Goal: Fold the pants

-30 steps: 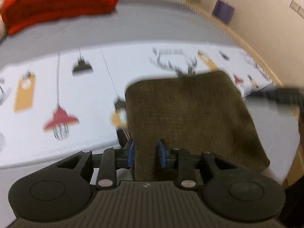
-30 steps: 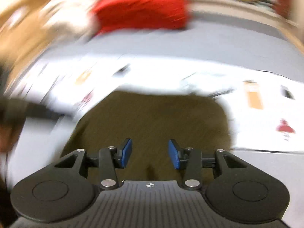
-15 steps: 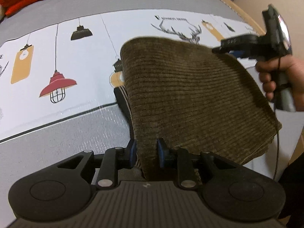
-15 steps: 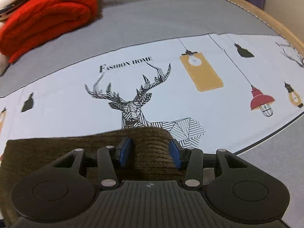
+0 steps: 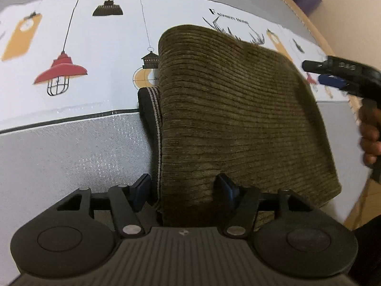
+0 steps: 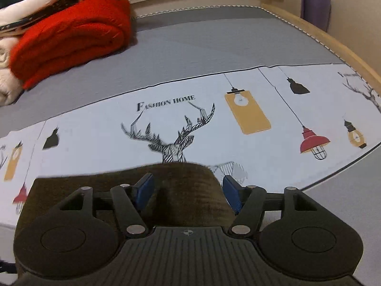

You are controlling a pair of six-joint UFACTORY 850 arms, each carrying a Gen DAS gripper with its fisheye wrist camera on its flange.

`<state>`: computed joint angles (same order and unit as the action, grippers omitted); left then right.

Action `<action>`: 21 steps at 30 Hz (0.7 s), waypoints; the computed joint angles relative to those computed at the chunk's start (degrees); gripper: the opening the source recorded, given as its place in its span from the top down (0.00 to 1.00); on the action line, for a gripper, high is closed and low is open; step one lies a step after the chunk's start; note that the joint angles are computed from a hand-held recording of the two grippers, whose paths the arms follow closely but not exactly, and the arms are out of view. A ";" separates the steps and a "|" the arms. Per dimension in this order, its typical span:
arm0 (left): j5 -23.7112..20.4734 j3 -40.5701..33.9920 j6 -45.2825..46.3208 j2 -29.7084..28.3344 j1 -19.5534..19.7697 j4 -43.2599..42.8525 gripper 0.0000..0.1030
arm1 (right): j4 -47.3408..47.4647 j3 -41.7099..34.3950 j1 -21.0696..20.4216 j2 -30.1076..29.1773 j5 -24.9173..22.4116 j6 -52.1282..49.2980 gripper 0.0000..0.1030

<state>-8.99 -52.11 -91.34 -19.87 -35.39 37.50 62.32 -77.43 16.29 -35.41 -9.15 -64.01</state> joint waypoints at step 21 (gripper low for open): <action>-42.90 -8.81 -16.59 5.09 -16.44 13.47 0.12 | 24.01 28.54 -4.66 31.41 -9.68 -30.98 0.08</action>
